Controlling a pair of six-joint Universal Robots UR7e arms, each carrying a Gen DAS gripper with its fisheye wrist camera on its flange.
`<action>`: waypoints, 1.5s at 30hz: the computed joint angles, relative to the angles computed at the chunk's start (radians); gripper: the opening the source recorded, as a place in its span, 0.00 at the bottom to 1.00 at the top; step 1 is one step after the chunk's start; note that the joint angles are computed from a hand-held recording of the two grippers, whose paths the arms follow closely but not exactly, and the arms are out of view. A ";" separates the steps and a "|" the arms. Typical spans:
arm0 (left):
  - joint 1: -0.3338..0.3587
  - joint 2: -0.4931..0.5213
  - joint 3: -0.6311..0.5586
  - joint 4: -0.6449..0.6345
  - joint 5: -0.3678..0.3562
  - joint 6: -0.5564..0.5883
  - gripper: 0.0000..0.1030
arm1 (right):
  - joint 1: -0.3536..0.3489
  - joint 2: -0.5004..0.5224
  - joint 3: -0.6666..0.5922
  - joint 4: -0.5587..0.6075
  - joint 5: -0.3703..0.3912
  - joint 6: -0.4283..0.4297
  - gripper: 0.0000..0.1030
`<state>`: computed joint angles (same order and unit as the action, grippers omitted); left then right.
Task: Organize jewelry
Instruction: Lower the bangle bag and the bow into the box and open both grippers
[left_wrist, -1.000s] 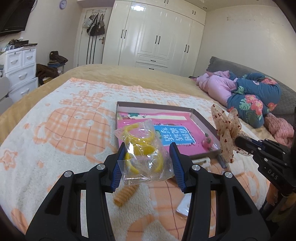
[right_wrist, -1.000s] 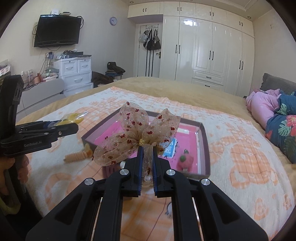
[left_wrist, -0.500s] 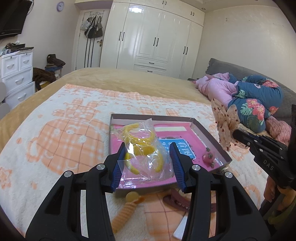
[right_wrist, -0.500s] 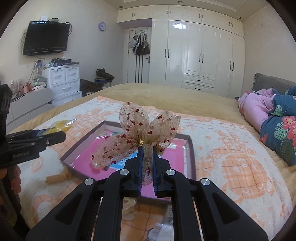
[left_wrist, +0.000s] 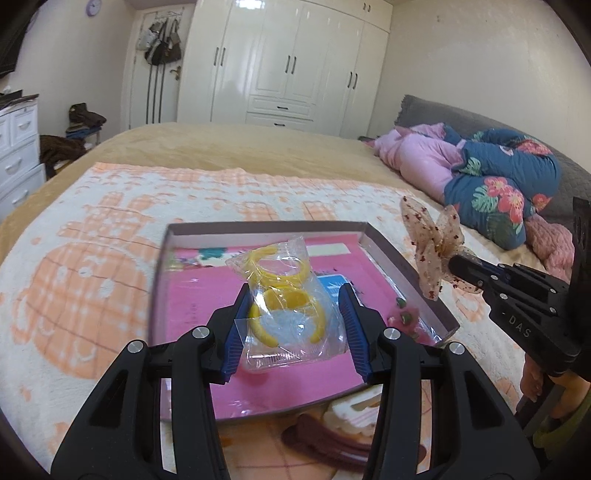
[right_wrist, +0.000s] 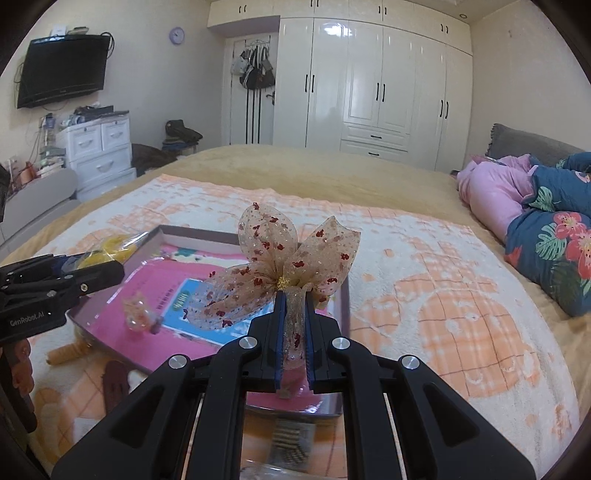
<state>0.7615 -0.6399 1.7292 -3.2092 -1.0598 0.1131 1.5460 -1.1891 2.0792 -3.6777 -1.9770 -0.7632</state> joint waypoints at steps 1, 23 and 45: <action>0.000 0.008 -0.008 0.006 -0.005 0.000 0.37 | -0.001 0.002 -0.001 -0.002 -0.004 -0.003 0.09; 0.025 0.082 -0.084 0.137 -0.032 0.016 0.38 | -0.037 0.062 -0.097 0.127 -0.066 0.049 0.09; 0.029 0.072 -0.076 0.131 -0.025 -0.003 0.39 | -0.056 0.048 -0.085 0.149 -0.046 0.127 0.47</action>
